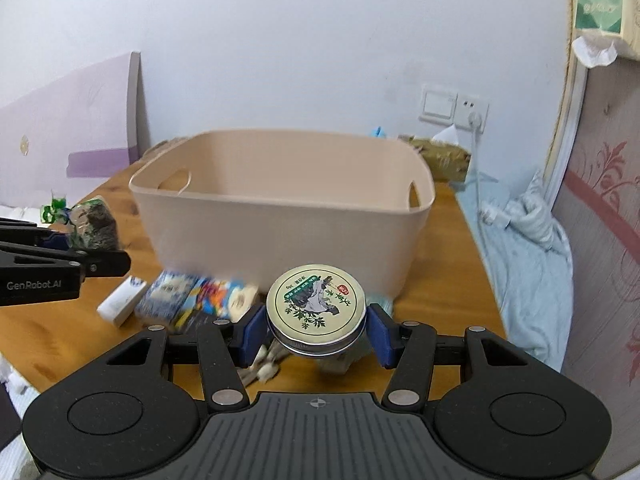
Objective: Organize objects
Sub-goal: 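Carry the herb bag and tin into the basket and open both tools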
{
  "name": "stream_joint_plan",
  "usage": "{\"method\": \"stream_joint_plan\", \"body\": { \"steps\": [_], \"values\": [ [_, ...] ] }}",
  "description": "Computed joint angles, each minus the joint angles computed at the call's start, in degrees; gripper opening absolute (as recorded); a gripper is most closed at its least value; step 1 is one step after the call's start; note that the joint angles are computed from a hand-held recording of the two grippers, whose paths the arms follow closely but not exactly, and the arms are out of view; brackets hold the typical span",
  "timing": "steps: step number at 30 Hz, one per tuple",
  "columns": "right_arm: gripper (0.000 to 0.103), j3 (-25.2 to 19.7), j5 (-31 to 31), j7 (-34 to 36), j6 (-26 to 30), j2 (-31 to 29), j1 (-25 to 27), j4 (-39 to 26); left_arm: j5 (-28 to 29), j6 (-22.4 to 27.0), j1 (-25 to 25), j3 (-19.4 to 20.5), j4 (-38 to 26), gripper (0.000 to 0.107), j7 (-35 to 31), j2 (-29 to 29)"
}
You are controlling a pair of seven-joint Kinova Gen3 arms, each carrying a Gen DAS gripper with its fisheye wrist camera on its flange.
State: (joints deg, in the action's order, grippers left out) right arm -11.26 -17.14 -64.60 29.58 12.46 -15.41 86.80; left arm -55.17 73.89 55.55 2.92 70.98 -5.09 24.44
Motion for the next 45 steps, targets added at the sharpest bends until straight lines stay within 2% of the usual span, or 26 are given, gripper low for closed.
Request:
{"method": "stream_joint_plan", "body": {
  "steps": [6, 14, 19, 25, 32, 37, 40, 45],
  "values": [
    [0.051, 0.5, 1.2, -0.4, -0.2, 1.5, -0.3, -3.8, -1.1, -1.0, -1.4, -0.6, -1.6, 0.033, -2.6, -0.1],
    [0.051, 1.2, 4.3, -4.4, -0.3, 4.4, -1.6, -9.4, -1.9, -3.9, -4.1, -2.2, -5.1, 0.034, -7.1, 0.9],
    [0.051, 1.6, 6.3, -6.2, 0.7, 7.0, -2.6, -13.5, 0.5, -6.9, -6.7, -3.3, -7.2, 0.034, -9.8, 1.7],
    [0.051, 2.9, 9.5, -8.6, 2.3, 10.2, -4.6, -18.4, 1.7, -7.8, -7.9, -5.1, -11.6, 0.034, -15.1, 4.2],
    [0.051, 4.4, 14.0, -10.8, 6.5, 14.8, -7.7, -26.1, 6.4, -8.6, -9.9, -6.9, -17.0, 0.034, -21.1, 7.6],
    [0.051, 4.8, 15.3, -11.6, 11.2, 18.8, -8.7, -32.7, 12.9, -7.5, -12.9, -7.0, -21.6, 0.034, -26.0, 10.3],
    [0.051, 5.3, 16.2, -11.2, 15.3, 21.9, -9.4, -38.2, 15.1, -4.8, -13.8, -7.8, -26.1, 0.034, -30.1, 13.2],
    [0.051, 6.2, 17.2, -9.8, 20.9, 26.1, -10.4, -46.1, 22.5, -2.0, -17.4, -7.0, -32.1, 0.034, -37.6, 16.2]
  ]
}}
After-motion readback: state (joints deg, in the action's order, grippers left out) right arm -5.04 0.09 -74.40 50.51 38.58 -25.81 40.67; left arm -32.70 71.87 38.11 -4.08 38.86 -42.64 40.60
